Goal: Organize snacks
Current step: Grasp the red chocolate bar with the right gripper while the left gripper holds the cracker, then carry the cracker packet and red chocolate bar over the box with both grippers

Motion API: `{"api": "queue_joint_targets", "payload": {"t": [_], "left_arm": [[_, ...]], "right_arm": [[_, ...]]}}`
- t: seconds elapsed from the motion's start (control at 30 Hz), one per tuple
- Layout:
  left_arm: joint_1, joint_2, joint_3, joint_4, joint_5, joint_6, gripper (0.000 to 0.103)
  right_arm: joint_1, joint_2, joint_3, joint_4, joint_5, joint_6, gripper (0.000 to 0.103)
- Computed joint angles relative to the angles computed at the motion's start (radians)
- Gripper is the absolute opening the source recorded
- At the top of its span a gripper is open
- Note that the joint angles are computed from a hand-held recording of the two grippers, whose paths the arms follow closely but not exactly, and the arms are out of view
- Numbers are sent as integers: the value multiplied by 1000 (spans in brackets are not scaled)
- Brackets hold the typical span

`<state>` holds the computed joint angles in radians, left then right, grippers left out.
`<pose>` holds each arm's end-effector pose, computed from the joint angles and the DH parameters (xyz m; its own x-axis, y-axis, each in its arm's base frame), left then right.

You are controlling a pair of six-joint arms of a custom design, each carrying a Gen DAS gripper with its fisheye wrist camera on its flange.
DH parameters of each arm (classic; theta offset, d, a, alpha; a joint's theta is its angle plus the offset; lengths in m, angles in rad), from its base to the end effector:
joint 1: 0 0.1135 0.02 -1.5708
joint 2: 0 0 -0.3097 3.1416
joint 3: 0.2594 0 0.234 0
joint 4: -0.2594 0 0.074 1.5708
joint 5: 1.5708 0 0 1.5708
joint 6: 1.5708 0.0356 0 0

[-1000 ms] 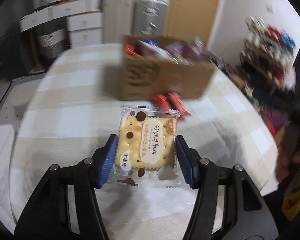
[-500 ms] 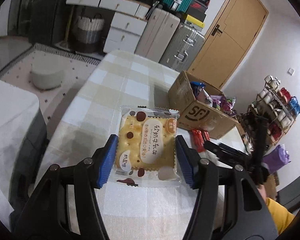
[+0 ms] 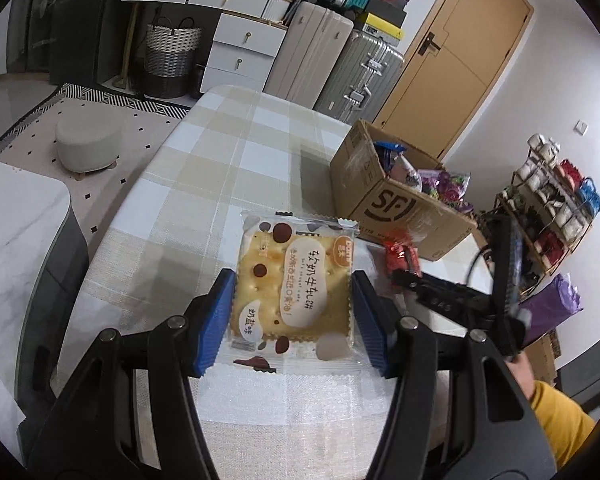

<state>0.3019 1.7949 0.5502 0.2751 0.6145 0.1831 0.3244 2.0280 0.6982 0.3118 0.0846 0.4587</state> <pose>0.2700 0.0626 0.1354 -0.7617 -0.0814 -0.6427 0.2107 0.9071 -0.3645 0.3104 0.1012 0.0929 -0.8453 0.1812 -0.5026 0.1101 0.9796 0.1680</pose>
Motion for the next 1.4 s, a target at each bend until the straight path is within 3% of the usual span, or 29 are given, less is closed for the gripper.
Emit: {"api": "queue_joint_targets", "payload": {"t": [0.27, 0.5, 0.77, 0.97, 1.07, 1.23, 1.4], "left_arm": [[-78, 20, -23, 74, -79, -40, 55], [-154, 7, -81, 143, -124, -64, 55], [-257, -93, -226, 237, -141, -51, 55], [-288, -190, -147, 93, -95, -112, 55], [-312, -232, -47, -9, -113, -142, 55], [-379, -282, 111, -130, -206, -156, 55], [-452, -324, 187, -158, -323, -135, 55]], "right_arm": [[-44, -161, -182, 128, -114, -21, 37], [-35, -427, -371, 213, -185, -4, 37], [24, -721, -515, 154, -205, 9, 37], [-31, -889, -488, 14, -253, -3, 37], [-111, -966, -384, -139, -294, -68, 37], [-226, -998, -204, -299, -356, -150, 37], [-278, -999, -96, -354, -375, -196, 37]]}}
